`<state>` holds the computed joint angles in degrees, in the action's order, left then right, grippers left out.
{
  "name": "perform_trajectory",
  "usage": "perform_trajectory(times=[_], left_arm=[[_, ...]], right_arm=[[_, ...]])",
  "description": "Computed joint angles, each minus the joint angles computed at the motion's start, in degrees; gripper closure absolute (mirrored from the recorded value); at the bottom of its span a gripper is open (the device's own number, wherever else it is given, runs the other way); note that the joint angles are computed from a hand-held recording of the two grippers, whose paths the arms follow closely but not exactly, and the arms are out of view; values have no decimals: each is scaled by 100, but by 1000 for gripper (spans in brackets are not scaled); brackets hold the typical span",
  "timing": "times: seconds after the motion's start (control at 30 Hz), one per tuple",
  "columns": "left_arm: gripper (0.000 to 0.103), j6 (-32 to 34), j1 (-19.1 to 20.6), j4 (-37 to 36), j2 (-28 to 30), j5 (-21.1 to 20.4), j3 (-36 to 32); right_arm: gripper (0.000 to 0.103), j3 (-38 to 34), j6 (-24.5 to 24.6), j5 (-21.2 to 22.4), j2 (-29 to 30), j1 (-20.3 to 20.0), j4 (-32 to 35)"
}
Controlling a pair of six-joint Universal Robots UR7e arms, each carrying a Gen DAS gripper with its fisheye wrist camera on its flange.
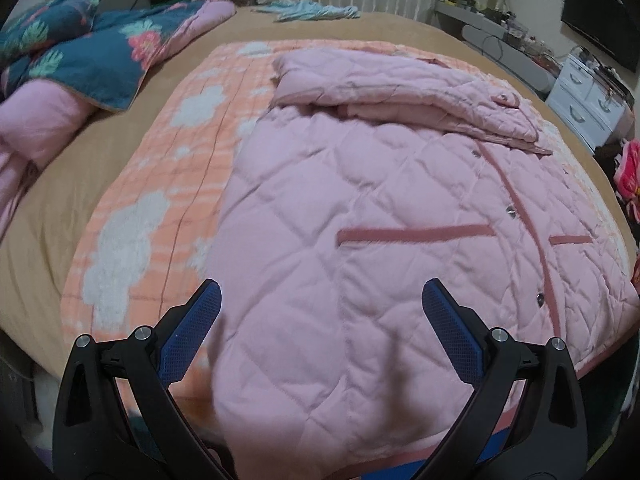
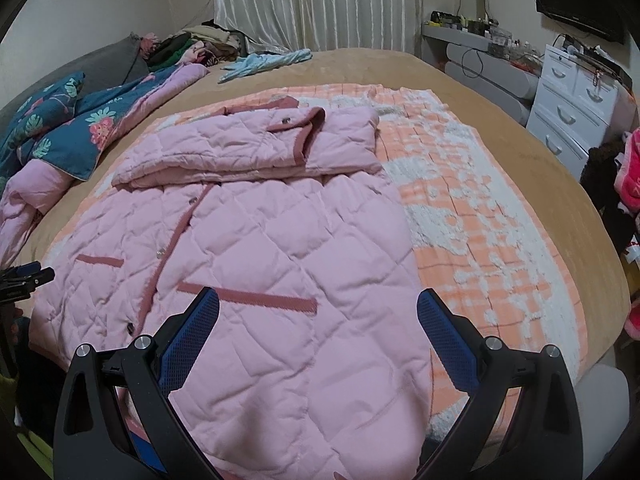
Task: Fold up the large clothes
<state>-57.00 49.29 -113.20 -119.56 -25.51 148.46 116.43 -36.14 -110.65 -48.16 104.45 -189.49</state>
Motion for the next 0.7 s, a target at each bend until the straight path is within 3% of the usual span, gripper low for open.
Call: perform_trajectory(times=[0.17, 0.43, 0.7], left_arm=[[9, -263, 99, 522, -572, -195, 87], [9, -81, 216, 585, -1447, -791, 309], [9, 60, 222, 608, -1585, -1196, 452]], right_arm=[[4, 49, -12, -58, -13, -76, -20], [4, 110, -42, -70, -67, -140, 55], [4, 279, -47, -142, -209, -253, 390]])
